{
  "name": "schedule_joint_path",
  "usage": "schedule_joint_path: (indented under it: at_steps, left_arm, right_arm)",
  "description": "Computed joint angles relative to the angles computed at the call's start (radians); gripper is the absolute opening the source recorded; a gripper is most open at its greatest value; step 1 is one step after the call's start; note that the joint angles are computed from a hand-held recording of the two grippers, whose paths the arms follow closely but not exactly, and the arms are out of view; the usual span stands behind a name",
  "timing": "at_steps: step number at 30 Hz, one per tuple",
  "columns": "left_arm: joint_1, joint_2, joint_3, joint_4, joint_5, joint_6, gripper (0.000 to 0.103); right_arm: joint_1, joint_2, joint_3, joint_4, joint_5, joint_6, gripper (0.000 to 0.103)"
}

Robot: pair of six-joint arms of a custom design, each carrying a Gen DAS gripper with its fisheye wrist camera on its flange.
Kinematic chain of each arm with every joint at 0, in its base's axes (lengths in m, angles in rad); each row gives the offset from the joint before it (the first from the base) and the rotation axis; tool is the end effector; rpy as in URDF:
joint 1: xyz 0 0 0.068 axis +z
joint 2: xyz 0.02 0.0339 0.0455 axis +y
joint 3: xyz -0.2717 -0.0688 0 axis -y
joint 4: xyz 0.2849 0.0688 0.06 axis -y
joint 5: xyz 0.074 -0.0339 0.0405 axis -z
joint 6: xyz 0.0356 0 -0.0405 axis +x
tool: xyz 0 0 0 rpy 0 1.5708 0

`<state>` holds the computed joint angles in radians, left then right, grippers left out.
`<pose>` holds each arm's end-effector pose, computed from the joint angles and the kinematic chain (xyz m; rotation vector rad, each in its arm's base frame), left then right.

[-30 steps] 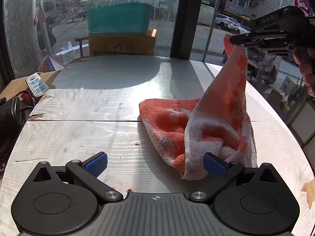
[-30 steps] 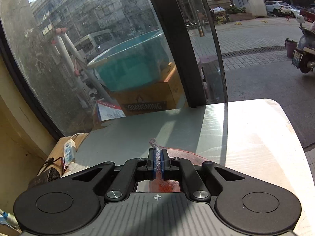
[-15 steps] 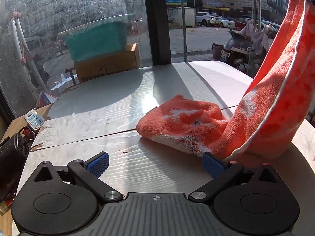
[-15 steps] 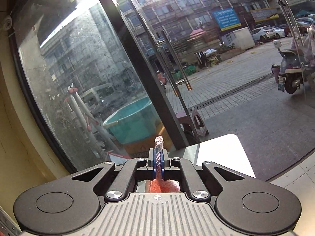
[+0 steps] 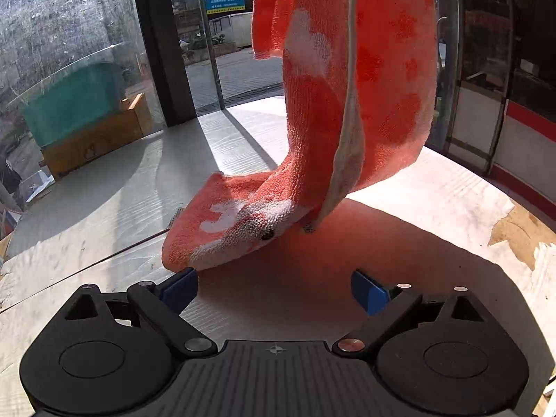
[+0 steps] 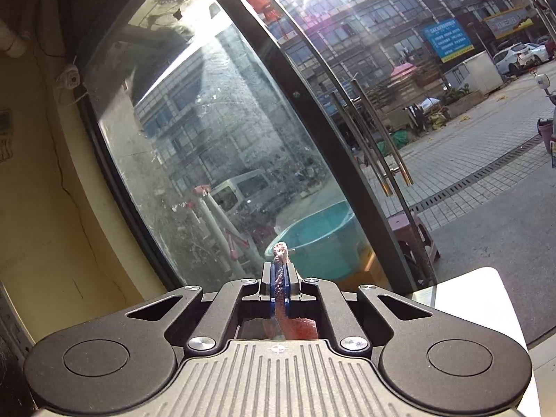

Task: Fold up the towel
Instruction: 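Lift the towel edge with the right tool and shake it out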

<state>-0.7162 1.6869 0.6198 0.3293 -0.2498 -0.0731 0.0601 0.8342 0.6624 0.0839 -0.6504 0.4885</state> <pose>0.2485 -0.2046 0.0898 0.6005 2.2034 -0.1236 0.2287 0.0354 0.3162 -0.1473 1.7233 0.9463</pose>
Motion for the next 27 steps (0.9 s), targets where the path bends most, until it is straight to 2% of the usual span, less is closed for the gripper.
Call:
schedule_joint_path:
  at_steps: [1, 2, 5, 10, 12, 17, 22, 27]
  left_arm:
    - [-0.002, 0.004, 0.003, 0.001, 0.008, -0.001, 0.080]
    - [-0.003, 0.008, 0.007, 0.003, 0.016, -0.004, 0.076]
    - [-0.001, 0.023, 0.011, 0.029, 0.027, -0.025, 0.074]
    - [0.003, 0.059, 0.016, 0.091, -0.012, -0.040, 0.074]
    - [0.010, 0.065, 0.016, 0.091, -0.013, -0.045, 0.067]
    - [0.063, 0.057, 0.020, 0.035, 0.039, -0.087, 0.025]
    - [0.085, 0.040, 0.010, 0.023, 0.030, -0.113, 0.008]
    - [0.100, 0.009, -0.004, 0.005, 0.010, -0.134, 0.004]
  right_arm:
    - [0.016, -0.008, 0.004, -0.002, 0.004, -0.001, 0.005]
    - [0.033, -0.016, 0.008, -0.005, 0.007, -0.001, 0.005]
    - [0.089, -0.024, 0.016, 0.000, 0.033, -0.005, 0.005]
    - [0.124, -0.083, 0.000, -0.010, 0.056, -0.010, 0.005]
    - [0.125, -0.113, -0.009, -0.015, 0.067, -0.016, 0.005]
    - [0.090, -0.146, -0.038, -0.009, 0.093, -0.005, 0.005]
    - [0.045, -0.133, -0.055, -0.013, 0.106, 0.001, 0.005]
    - [0.003, -0.044, -0.044, -0.020, 0.145, -0.008, 0.005]
